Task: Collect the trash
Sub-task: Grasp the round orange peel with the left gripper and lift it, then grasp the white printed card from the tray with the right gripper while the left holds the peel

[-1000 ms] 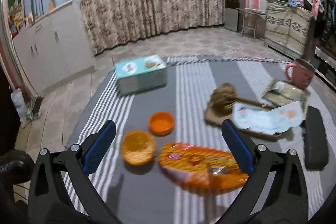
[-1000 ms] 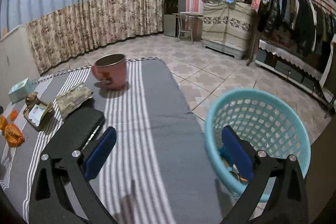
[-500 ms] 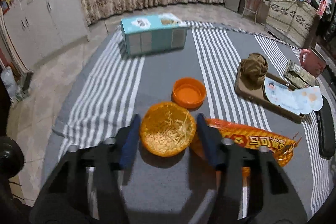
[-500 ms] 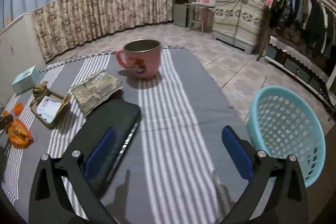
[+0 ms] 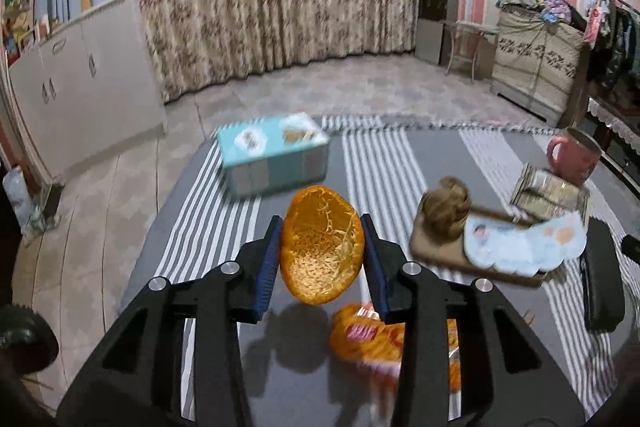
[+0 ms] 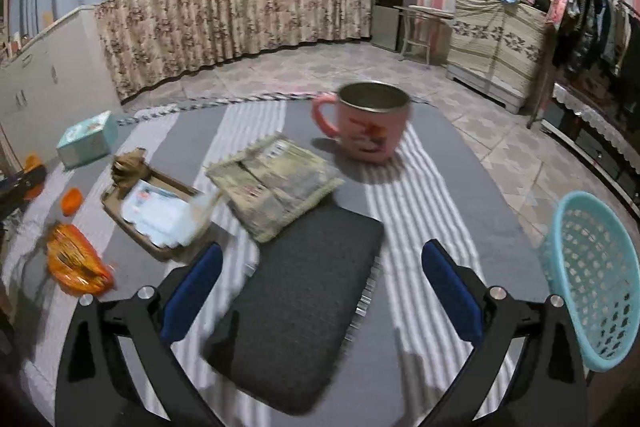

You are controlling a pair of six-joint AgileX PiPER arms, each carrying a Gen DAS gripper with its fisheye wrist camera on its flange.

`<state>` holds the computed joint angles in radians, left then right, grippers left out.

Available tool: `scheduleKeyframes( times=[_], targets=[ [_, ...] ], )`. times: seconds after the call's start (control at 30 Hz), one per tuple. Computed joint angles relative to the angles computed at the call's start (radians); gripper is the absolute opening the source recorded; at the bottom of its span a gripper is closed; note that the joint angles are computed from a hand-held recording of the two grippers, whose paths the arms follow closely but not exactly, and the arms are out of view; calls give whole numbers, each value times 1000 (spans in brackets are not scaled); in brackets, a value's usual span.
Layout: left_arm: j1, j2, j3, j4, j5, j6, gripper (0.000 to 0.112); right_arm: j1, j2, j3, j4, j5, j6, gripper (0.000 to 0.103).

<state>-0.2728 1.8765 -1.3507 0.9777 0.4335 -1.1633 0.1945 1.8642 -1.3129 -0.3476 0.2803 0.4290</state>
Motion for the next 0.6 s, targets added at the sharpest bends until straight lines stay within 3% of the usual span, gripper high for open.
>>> scheduleKeyframes(
  times=[0.17,0.37,0.47,0.53,0.6],
  targets=[
    [-7,4,-19,32,-11,-12,37,49,81,-131,35,76,-38,97],
    [18,-10,11,35,-38,-7,37,84,222,-335,163,221,-149,79],
    [33,-20,35,22,-57,-6,37,81,301,-439,278,293,-235,62],
    [32,-24,42,28,-49,-13,37,66,320,-459,406,297,-326,37],
    [29,-28,47,30,-39,-20,37,54,316,-450,498,285,-405,26]
  ],
)
